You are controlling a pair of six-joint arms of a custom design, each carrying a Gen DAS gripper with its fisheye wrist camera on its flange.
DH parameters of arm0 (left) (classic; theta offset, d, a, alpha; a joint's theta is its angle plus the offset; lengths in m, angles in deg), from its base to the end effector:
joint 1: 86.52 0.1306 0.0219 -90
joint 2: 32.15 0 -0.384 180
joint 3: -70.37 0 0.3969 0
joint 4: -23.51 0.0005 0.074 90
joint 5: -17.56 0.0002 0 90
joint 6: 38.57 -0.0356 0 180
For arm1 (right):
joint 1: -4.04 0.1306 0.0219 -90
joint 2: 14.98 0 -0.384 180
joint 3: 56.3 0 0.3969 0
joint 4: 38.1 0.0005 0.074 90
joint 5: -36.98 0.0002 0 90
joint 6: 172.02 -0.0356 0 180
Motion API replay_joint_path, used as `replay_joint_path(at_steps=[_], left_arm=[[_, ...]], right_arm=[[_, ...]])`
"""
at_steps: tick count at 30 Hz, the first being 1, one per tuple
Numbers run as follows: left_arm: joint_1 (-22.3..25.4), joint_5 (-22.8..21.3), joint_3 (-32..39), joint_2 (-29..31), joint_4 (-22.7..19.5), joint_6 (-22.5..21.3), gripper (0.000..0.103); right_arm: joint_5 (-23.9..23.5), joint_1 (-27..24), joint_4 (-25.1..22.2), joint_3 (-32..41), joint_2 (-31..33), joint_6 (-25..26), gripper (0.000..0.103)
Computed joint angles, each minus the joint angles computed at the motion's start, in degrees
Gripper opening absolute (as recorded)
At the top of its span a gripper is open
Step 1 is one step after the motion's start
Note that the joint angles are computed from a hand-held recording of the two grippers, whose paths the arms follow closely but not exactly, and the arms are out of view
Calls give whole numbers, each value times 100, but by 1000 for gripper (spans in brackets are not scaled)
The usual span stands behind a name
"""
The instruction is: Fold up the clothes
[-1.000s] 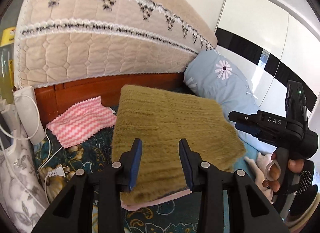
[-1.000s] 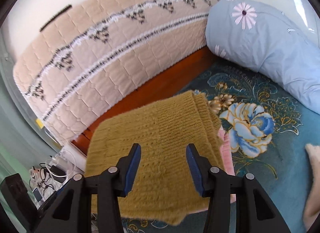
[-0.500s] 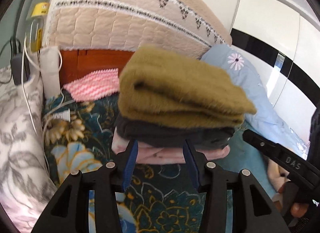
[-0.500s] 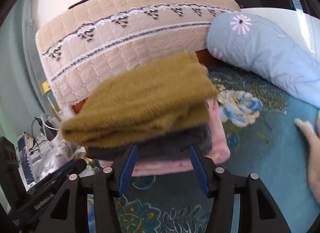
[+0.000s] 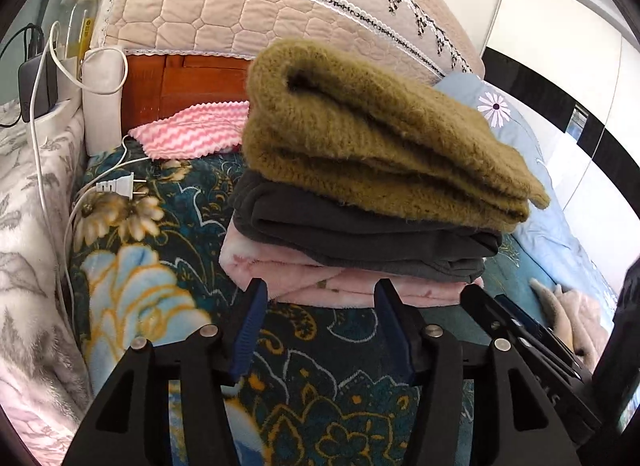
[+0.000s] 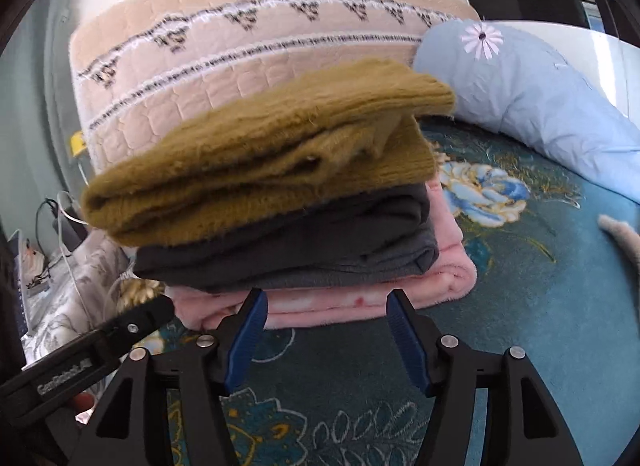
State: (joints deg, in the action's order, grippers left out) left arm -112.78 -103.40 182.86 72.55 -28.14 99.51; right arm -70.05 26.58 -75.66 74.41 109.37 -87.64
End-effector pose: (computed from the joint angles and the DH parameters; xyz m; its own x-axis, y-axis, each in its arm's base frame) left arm 0.5350 -0.2441 0.4833 -0.4499 -0.4895 -0.7469 -0.4311 0.8515 -0.2984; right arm 0.6661 0.2872 0.4355 -0.5347 -0.1205 -0.8364 -0.5482 0.8027 0.2348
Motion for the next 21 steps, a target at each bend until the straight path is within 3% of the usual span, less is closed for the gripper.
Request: replay_joint_path(at_steps=[3,6,8,16,21], left_arm=[[-22,-30,67,43,-109,-63,57],[-51,-131,130,80,-174,-135,58],[-77,-207,170,97,-245,-172,58],[-145,-415,253,122,-434,-248,58],[-167,-442,286,135,-471,-269,58]], right_arm=[[-118,-56,207,-127,-53,-247,66],[113,-56,417,-292,-132,-286,72],[212,-55,382,-275,-117,-268,77],[-115,-141,265,-113,12,-484,77],[-206,-133,772,-414,-156,-487,77]])
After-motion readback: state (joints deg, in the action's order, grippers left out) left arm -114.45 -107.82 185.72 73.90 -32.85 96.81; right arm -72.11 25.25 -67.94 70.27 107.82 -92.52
